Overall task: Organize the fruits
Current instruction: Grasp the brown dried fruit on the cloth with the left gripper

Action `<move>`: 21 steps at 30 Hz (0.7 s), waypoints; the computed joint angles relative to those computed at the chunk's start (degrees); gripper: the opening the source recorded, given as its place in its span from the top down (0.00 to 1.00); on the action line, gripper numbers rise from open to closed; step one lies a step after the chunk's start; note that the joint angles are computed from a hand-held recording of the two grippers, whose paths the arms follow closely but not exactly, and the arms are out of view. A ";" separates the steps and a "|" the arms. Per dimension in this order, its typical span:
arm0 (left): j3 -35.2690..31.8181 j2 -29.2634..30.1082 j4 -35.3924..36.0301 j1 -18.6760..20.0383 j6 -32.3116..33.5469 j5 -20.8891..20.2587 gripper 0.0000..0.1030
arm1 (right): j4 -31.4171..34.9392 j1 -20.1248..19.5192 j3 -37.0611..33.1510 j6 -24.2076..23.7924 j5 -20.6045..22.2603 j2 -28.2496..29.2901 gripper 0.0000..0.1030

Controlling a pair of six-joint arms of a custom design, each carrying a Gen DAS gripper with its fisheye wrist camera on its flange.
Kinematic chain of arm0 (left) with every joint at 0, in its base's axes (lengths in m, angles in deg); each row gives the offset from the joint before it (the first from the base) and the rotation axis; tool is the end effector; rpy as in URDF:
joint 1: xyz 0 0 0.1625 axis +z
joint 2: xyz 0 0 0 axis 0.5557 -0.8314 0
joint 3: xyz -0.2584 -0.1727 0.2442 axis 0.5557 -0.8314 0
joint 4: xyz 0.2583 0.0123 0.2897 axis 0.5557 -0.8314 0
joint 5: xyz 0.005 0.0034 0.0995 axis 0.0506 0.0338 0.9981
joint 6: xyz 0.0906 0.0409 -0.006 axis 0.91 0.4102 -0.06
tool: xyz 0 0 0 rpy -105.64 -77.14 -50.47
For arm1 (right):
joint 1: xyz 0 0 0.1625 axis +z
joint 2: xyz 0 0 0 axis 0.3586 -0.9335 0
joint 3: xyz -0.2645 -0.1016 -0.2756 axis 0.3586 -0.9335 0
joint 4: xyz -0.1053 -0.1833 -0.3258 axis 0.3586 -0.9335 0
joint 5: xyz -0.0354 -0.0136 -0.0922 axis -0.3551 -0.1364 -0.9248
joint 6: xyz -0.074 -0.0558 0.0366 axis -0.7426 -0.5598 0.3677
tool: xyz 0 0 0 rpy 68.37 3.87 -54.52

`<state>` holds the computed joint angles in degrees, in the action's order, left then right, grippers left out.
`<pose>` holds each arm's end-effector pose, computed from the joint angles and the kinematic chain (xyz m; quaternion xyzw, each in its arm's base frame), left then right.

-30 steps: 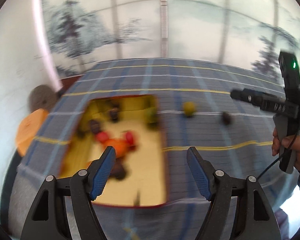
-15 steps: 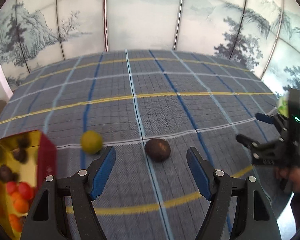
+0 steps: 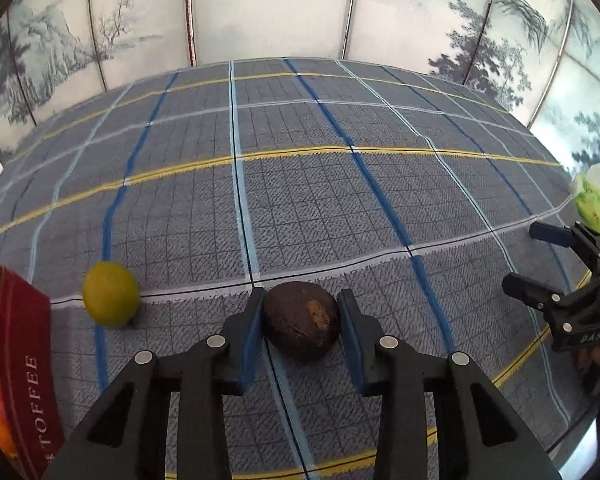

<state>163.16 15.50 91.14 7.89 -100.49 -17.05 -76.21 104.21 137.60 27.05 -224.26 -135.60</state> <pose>-0.2550 -0.4646 -0.0650 0.4109 0.8818 -0.1182 0.1990 0.1820 -0.1749 0.1869 0.0196 -0.8687 0.3036 0.3909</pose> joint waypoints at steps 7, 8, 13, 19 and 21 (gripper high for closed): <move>12.68 -9.82 -5.11 -2.22 -7.13 -0.01 0.64 | 2.76 0.06 -0.51 1.63 -0.26 0.09 0.01; 14.70 -11.62 -5.86 -2.79 -7.66 -0.27 0.64 | 3.50 0.21 -0.71 2.10 -0.46 0.29 0.01; 22.42 -19.18 -6.67 -5.89 -9.71 -4.54 0.64 | 3.64 0.08 -0.67 1.96 -0.32 -0.12 0.00; 28.53 -25.91 -7.31 -7.76 -12.09 -9.93 0.64 | 3.69 0.10 -0.67 1.97 -0.32 -0.14 0.00; 30.31 -27.73 -7.72 -8.17 -12.18 -12.08 0.64 | 3.90 0.07 -0.73 2.24 -0.41 -0.17 0.00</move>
<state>193.47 -12.23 83.41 -0.28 -112.67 -29.13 -72.32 104.28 136.87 29.29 -224.66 -135.78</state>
